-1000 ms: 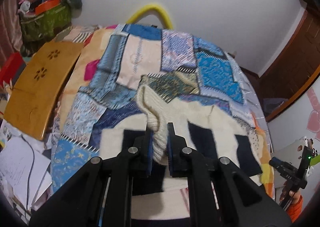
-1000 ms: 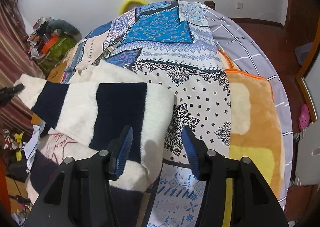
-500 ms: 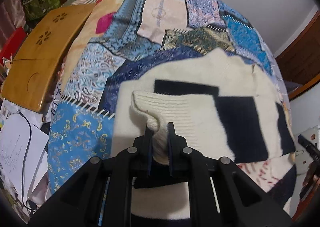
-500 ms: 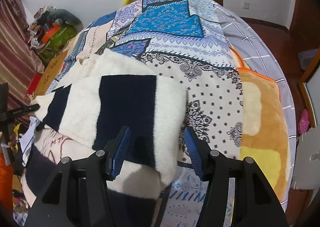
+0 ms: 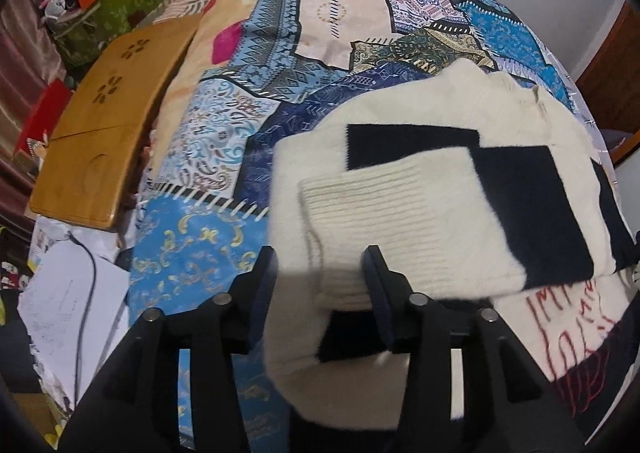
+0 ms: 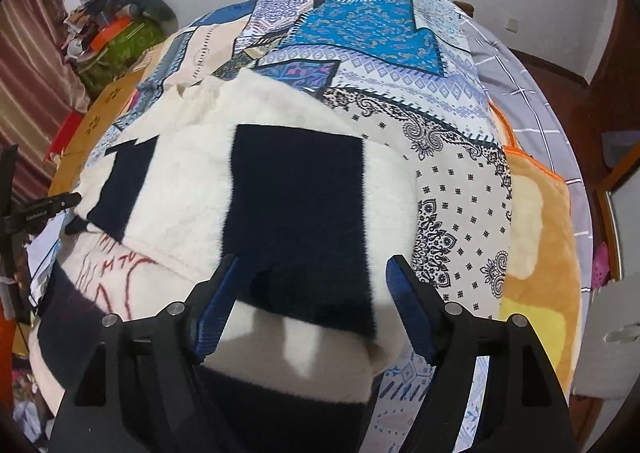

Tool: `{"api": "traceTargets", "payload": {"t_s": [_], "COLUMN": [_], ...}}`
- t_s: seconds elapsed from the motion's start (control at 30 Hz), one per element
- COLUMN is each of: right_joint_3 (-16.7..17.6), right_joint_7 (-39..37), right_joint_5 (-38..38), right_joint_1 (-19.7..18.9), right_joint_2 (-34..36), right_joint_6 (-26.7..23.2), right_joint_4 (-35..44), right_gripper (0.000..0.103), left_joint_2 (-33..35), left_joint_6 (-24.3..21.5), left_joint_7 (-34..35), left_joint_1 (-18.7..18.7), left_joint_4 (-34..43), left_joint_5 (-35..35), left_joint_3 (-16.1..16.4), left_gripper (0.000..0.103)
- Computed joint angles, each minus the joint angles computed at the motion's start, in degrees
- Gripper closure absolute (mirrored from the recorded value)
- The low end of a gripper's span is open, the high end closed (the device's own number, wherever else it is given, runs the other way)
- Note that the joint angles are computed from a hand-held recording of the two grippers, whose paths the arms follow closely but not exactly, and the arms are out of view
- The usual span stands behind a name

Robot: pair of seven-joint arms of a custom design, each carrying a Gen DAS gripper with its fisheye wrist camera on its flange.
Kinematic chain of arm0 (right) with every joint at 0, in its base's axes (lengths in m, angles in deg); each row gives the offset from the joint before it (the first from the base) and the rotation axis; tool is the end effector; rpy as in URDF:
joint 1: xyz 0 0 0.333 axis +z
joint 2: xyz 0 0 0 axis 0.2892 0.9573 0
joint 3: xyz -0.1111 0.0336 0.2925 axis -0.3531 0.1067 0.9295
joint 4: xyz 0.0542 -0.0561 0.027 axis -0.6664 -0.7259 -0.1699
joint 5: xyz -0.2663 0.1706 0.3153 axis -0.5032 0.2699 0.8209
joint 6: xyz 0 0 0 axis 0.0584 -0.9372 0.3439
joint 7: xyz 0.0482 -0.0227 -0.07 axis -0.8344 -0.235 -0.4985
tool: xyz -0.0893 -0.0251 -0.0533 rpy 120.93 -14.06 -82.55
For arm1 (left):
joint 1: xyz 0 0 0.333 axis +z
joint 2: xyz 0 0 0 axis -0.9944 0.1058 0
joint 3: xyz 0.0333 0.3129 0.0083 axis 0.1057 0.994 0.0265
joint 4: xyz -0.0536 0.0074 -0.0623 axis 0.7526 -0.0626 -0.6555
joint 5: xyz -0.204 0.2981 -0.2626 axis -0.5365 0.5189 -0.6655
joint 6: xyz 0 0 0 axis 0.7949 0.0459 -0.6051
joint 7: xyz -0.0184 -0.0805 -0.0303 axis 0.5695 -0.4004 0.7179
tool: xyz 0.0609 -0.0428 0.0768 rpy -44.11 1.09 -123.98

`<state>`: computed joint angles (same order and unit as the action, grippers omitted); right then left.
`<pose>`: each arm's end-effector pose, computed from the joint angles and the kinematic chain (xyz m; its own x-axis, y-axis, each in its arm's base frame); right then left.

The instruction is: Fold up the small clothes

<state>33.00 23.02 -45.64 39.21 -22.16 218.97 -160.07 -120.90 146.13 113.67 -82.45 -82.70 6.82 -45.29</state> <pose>0.3665 0.2025 0.5557 0.1778 -0.9606 -0.2135 -0.8889 -0.0637 -0.4537 0.4592 -0.0232 0.4774 0.0357 -0.9994 -0.0015 -0.9103 -0.0319 -0.4128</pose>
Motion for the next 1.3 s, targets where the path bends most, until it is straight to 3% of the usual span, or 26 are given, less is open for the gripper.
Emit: {"api": "traceTargets", "payload": {"t_s": [0.13,0.2,0.3,0.9,1.1,1.3], "right_joint_3": [0.8,1.1,1.6,2.5,2.1,2.0], "right_joint_7": [0.8,1.1,1.9,8.2,9.1,9.1], "right_joint_5": [-0.6,-1.0,-1.5,-2.0,-0.4,1.1], "right_joint_1": [-0.1,0.0,0.1,0.7,2.1,3.9], "right_joint_2": [-1.0,-2.1,-3.9,-17.0,-19.5,-19.9], "right_joint_6": [-1.2,-1.7,-2.4,-9.8,-9.8,-7.9], "right_joint_4": [0.3,0.2,-0.3,-6.5,-9.2,-10.9], "right_gripper": [0.029,0.027,0.024,0.023,0.023,0.024], "left_joint_2": [-3.2,-5.5,-9.2,-24.9,-26.5,-26.5], "left_joint_6": [-0.8,-0.9,-1.3,-10.9,-14.5,-14.9], "left_joint_7": [0.3,0.4,0.1,2.5,3.3,2.7], "left_joint_1": [0.3,0.4,0.6,0.5,-0.8,-1.9], "left_joint_4": [-1.6,-2.9,-5.1,-14.3,-16.0,-16.7], "left_joint_5": [1.2,1.4,1.7,-2.0,-4.7,-8.2], "left_joint_3": [-0.1,0.0,0.1,3.1,3.4,3.9], "left_gripper": [0.054,0.040,0.032,0.031,0.031,0.031]}}
